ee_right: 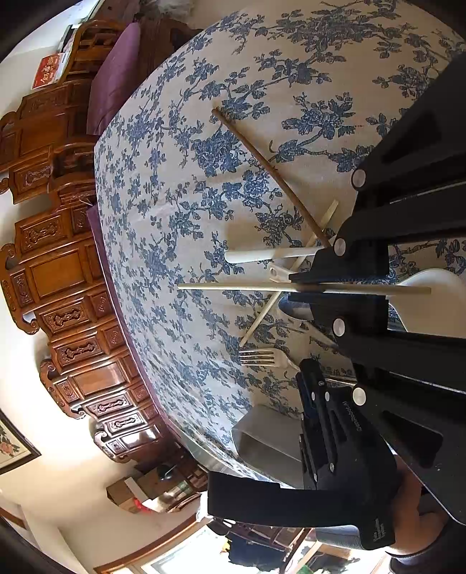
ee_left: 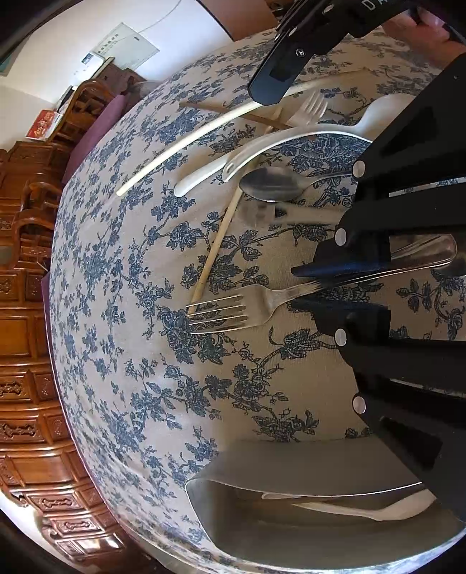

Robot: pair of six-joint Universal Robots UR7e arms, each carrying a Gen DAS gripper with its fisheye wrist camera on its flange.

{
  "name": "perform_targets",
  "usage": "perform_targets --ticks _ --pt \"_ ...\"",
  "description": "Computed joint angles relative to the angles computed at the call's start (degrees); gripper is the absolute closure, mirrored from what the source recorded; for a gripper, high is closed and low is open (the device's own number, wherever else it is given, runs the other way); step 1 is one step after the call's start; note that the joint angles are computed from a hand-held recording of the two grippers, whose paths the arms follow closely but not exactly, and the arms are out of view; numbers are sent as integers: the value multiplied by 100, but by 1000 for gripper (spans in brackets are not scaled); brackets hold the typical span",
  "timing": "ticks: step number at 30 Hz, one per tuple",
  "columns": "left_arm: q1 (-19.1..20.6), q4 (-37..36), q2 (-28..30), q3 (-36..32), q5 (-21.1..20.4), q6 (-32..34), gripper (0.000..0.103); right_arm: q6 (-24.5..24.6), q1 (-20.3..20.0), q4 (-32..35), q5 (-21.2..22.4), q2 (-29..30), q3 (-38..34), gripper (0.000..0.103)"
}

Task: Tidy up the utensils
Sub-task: 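Grasp the metal fork by its handle with the left tool and lift it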

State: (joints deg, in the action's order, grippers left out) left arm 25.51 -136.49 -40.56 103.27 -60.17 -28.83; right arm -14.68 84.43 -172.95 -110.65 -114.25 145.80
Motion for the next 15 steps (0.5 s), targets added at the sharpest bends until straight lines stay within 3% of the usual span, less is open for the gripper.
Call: perform_targets --ticks 15 --pt "-147 -209 -236 224 3 164 97 -18 184 -70 -174 200 -7 97"
